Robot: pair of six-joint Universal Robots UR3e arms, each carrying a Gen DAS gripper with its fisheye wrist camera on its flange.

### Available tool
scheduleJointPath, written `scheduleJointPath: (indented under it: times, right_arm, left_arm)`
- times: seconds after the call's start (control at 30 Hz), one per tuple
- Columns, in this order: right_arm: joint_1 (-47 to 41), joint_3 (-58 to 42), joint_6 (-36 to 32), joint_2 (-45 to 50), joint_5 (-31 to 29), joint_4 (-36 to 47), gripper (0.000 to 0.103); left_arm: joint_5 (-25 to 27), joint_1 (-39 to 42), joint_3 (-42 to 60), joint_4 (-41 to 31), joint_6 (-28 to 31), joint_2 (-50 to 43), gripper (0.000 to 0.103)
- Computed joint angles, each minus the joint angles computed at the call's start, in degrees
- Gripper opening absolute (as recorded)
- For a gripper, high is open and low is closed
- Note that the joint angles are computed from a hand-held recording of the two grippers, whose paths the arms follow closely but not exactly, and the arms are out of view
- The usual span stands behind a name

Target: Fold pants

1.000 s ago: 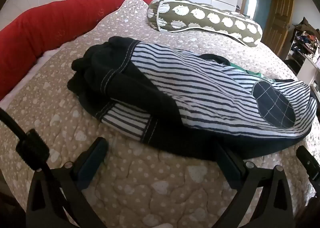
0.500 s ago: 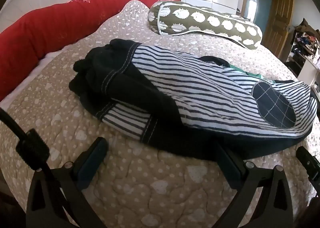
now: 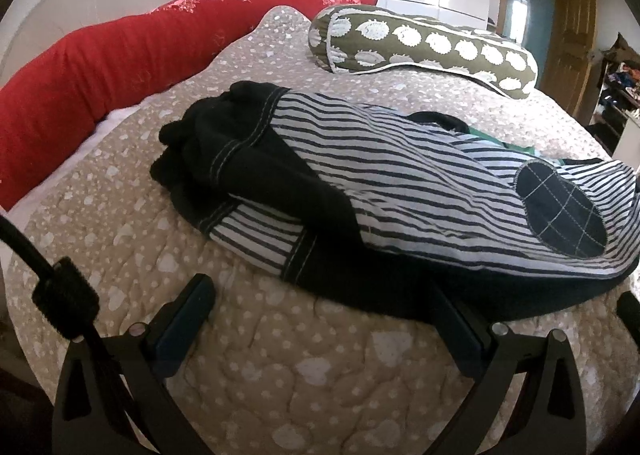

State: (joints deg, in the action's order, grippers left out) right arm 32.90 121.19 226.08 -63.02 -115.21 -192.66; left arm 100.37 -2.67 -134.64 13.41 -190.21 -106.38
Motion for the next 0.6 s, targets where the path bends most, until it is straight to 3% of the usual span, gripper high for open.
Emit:
scheduleJointPath:
  times: [0.07,0.6]
  right_arm:
    - [0.1,1.9,-0.1,-0.2,0.3,-2.7,0.103]
    - [0.4,0.7,-0.4,-1.1,0.1,0.7,0.103]
  left_arm:
    - [0.0,0.2,-0.2,0.3,0.1,0.0,0.103]
    - [-3.0,2.0,-2.3,2.8,0.4,0.3,0.103]
